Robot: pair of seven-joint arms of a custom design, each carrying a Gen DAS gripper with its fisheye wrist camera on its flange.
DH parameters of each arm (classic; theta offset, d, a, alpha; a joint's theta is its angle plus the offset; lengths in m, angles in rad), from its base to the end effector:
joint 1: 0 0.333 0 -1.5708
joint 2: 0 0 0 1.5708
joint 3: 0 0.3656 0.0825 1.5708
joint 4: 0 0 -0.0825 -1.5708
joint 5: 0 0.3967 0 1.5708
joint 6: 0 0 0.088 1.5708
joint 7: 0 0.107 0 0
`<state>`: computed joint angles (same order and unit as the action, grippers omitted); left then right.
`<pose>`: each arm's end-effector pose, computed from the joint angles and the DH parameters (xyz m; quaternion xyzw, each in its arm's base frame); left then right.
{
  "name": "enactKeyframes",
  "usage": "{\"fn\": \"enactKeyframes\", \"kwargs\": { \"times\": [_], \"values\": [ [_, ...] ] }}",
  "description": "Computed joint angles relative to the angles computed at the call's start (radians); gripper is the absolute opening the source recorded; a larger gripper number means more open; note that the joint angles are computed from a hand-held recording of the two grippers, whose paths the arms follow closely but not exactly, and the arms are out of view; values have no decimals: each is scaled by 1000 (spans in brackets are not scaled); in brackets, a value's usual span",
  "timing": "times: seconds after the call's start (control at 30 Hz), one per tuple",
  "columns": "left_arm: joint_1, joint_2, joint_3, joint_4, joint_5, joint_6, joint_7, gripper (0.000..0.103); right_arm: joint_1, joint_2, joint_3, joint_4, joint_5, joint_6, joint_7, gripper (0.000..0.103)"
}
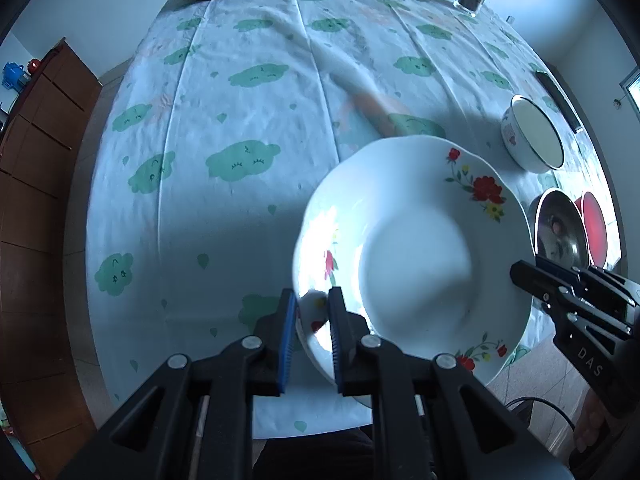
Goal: Organize plates and bowls
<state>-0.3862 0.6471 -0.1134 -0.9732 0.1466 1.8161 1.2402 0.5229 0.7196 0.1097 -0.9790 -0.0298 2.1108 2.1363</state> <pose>0.7170 -0.3399 0.5519 -0.6443 0.7573 -0.0778 0.0728 0.6910 0.4599 0.5240 -0.7037 0.6796 -0.0201 0.2062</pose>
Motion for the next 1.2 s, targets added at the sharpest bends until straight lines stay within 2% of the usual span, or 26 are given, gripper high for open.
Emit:
{"fn": "enactKeyframes", "kwargs": {
  "times": [1.2],
  "values": [
    [7,0,-3,-38,-11,12,13,13,7,11,-3,5,-8,-17,-9,18]
  ]
}}
